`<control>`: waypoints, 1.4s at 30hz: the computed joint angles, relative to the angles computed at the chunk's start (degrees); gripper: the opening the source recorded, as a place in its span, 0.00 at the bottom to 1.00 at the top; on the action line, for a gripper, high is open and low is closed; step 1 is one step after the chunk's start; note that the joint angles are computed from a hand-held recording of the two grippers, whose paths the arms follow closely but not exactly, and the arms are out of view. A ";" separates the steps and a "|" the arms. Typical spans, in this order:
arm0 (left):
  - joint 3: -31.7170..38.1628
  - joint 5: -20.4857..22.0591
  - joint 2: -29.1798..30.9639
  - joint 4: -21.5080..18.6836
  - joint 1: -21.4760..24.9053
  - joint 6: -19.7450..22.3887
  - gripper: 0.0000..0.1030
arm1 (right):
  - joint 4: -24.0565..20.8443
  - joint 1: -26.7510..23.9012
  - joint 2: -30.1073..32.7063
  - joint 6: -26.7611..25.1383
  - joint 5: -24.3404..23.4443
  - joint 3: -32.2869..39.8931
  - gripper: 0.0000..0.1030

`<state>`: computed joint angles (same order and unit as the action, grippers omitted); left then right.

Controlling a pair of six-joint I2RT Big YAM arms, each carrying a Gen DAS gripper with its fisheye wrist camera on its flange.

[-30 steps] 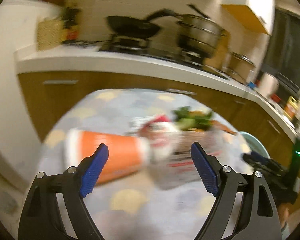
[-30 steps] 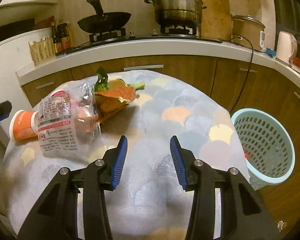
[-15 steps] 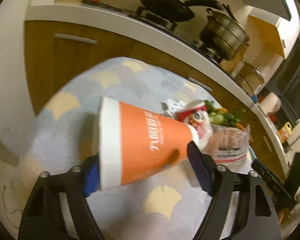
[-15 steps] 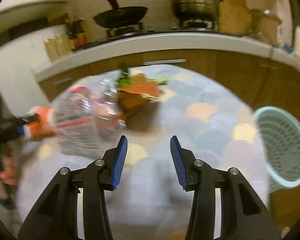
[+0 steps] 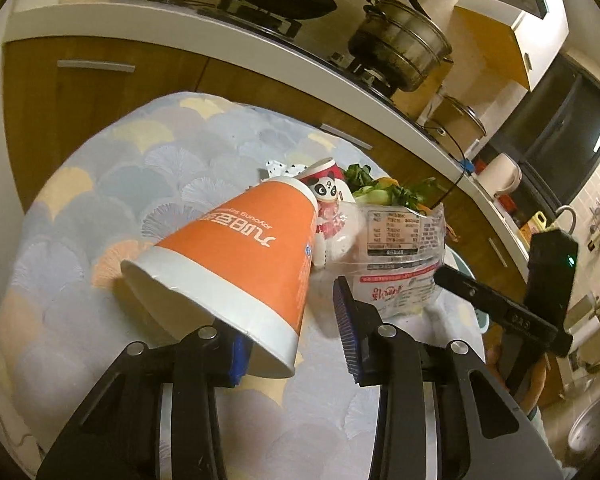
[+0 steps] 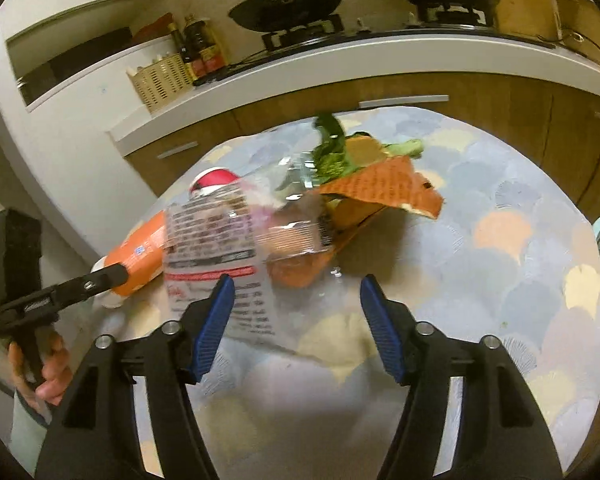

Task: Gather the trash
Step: 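Grasp the orange paper cup with the left tool while the right tool grasps the clear wrapper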

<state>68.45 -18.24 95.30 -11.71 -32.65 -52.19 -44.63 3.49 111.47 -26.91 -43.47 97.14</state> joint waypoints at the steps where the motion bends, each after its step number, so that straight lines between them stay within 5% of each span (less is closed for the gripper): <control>1: 0.03 -0.15 0.07 -0.02 -0.03 -0.24 0.34 | -0.34 -0.10 -0.63 -1.13 -0.19 -0.90 0.32; 4: 0.05 -0.74 0.42 0.47 -0.07 -1.04 0.34 | 1.30 -0.51 -4.12 -3.87 -0.08 -6.00 0.27; 12: -0.41 -1.51 0.76 1.42 0.43 -2.73 0.34 | -3.46 -1.73 -9.89 -13.02 0.99 -14.03 0.27; 14: -0.77 -1.59 0.63 2.11 0.56 -2.80 0.34 | -1.64 -2.43 -10.53 -12.17 2.33 -15.16 0.38; 15: -0.79 -1.58 0.70 2.17 0.59 -2.89 0.34 | 0.80 -2.52 -11.12 -10.78 3.61 -16.06 0.66; 16: -0.70 -1.69 0.81 2.05 0.52 -3.03 0.34 | 4.16 -2.73 -11.91 -9.15 4.76 -17.24 0.77; 20: -0.24 -2.64 1.00 1.21 0.08 -2.55 0.34 | 5.84 -2.75 -12.07 -8.03 3.77 -15.92 0.78; 23: 0.57 -4.46 1.35 -0.28 -0.51 -2.47 0.34 | 8.85 -0.87 -12.53 -8.30 5.45 -15.70 0.93; 27: 1.98 -7.18 1.93 -2.85 -1.49 -1.43 0.33 | 4.31 2.54 -9.35 -10.40 6.02 -11.52 0.93; 32: 1.73 -6.47 2.00 -2.35 -1.42 -1.61 0.03 | 2.96 5.59 -6.38 -11.16 9.99 -9.77 0.92; 37: 0.66 -6.40 1.58 -0.26 -1.48 -1.68 0.03 | 2.72 5.54 -4.51 -9.03 8.86 -8.92 0.92; 42: 0.69 -7.43 1.63 0.10 -1.95 -0.84 0.03 | 4.46 6.91 -4.18 -8.00 14.46 -9.38 0.92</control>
